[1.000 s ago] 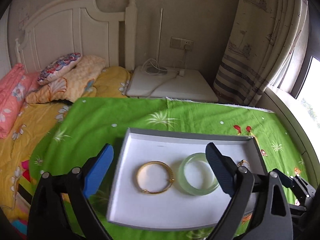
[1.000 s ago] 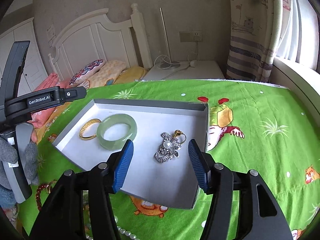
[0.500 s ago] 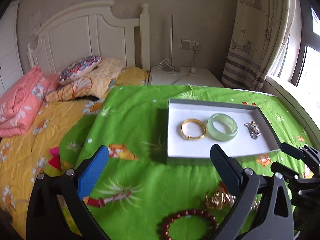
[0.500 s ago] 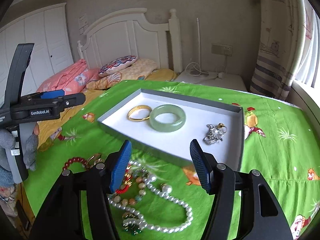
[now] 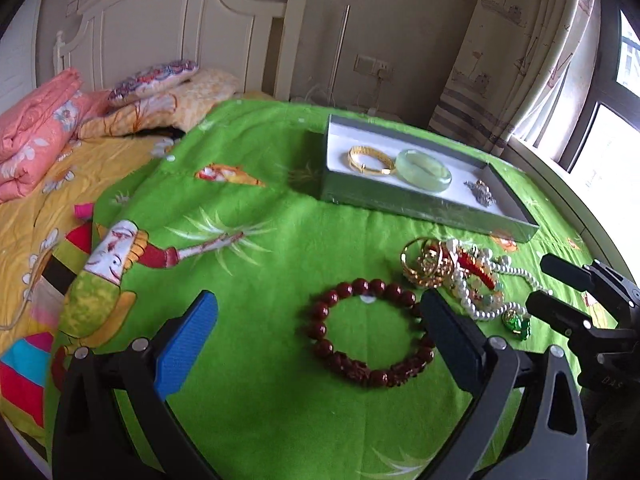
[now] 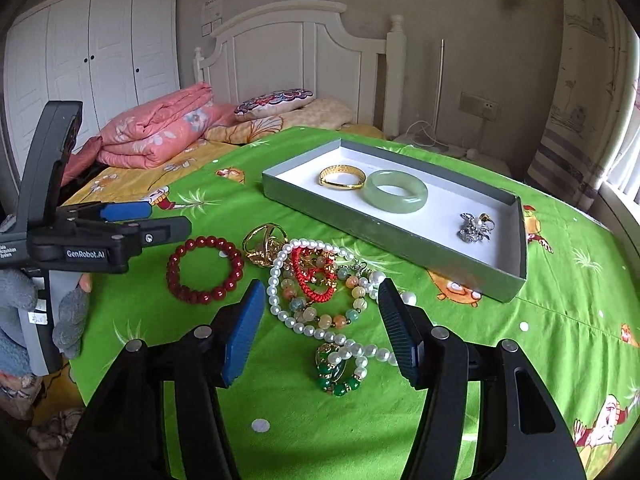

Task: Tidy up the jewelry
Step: 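Grasp the red beaded necklace with the right tool and lift it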

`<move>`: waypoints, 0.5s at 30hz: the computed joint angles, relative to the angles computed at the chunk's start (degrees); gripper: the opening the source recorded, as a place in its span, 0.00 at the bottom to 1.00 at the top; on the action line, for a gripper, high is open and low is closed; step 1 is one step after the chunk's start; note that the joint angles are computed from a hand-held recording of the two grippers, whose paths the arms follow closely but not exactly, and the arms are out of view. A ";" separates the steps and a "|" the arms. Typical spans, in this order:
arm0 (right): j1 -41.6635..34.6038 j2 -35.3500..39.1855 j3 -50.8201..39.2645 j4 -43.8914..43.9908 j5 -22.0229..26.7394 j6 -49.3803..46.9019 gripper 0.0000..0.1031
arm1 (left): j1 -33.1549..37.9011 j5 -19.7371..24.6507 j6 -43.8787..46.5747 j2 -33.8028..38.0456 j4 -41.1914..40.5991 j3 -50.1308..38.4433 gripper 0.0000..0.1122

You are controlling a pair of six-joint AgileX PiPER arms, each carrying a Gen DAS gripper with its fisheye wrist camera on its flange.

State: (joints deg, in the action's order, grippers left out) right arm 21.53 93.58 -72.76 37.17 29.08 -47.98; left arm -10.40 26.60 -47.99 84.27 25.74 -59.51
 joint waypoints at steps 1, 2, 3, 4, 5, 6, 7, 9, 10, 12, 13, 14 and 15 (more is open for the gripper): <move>0.20 0.23 -0.24 -1.38 0.18 1.35 0.53 | 0.40 -0.28 0.19 0.32 -0.46 -0.35 0.89; 0.44 0.56 -0.66 -2.61 0.37 2.59 0.51 | 1.12 -1.65 1.79 0.04 -2.56 0.20 0.89; 0.82 0.89 -1.09 -4.31 0.30 4.00 0.50 | 1.55 -2.24 2.96 0.08 -3.85 0.22 0.89; 1.15 1.15 -1.47 -5.64 0.20 5.15 0.48 | 1.99 -2.71 4.38 0.22 -5.39 0.28 0.89; 1.42 1.27 -1.56 -6.45 0.09 5.97 0.47 | 2.30 -2.77 5.86 0.43 -7.07 0.15 0.89; 1.71 1.58 -1.94 -7.60 0.30 7.09 0.47 | 2.40 -2.79 6.27 0.51 -7.59 0.10 0.89; 2.25 2.09 -2.53 -9.85 0.66 9.14 0.45 | 2.26 -3.04 5.56 0.38 -6.70 0.26 0.89; 3.64 3.28 -4.08 -15.15 1.35 13.67 0.41 | 1.92 -3.56 4.64 0.09 -5.42 0.59 0.89; 4.42 3.92 -4.96 -17.62 1.58 15.63 0.39 | 1.88 -3.45 4.87 0.16 -5.60 0.51 0.89; 5.91 5.22 -6.78 -23.54 1.88 20.61 0.35 | 1.91 -3.18 5.48 0.34 -6.13 0.29 0.89; 6.55 6.08 -7.93 -26.32 2.36 23.06 0.33 | 1.99 -3.30 5.80 0.25 -6.50 0.30 0.89; 6.92 6.98 -9.14 -27.93 3.10 24.51 0.32 | 1.96 -3.27 5.71 0.20 -6.49 0.30 0.89; 6.97 7.60 -9.97 -28.08 3.58 24.77 0.31 | 1.88 -3.10 5.73 0.32 -6.42 0.18 0.89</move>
